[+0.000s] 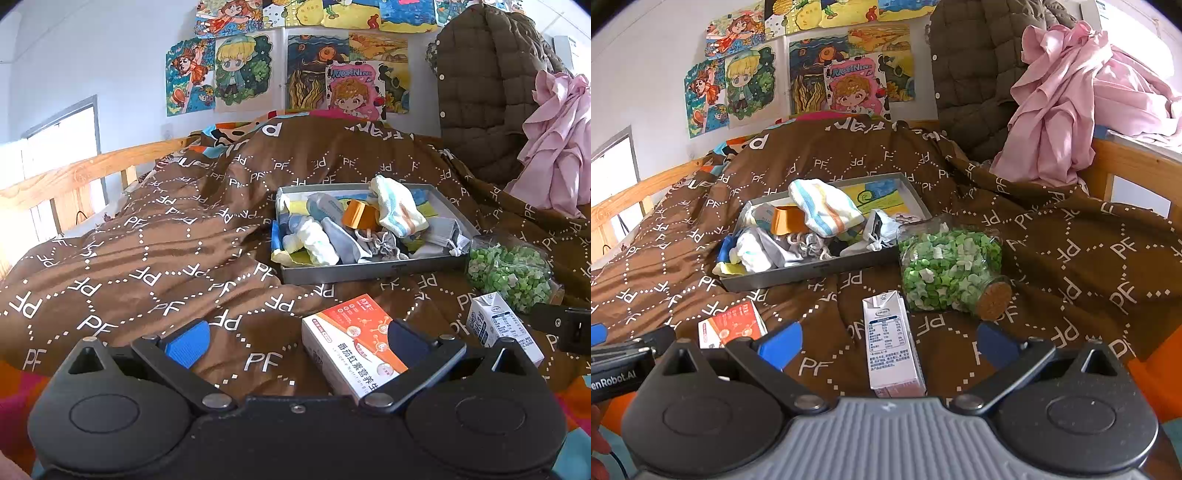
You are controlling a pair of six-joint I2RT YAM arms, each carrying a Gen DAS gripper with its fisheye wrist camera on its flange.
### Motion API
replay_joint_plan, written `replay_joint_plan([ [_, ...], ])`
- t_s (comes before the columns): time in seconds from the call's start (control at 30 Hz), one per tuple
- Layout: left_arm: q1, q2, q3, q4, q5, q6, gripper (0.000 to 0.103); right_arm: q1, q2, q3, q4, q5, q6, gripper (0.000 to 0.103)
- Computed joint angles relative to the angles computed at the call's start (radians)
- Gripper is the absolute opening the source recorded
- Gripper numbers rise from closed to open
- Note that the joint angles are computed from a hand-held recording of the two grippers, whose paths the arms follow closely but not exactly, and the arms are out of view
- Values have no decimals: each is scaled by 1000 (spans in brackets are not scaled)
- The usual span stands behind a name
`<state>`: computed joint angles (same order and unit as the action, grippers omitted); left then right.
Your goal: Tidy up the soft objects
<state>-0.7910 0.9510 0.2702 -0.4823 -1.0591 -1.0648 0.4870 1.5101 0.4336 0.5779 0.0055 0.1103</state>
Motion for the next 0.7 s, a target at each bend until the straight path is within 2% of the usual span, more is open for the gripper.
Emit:
replay_joint_plan([
  [0.7, 1, -8, -4, 3, 3, 3, 102, 0, 6, 0, 1, -1, 0, 103],
])
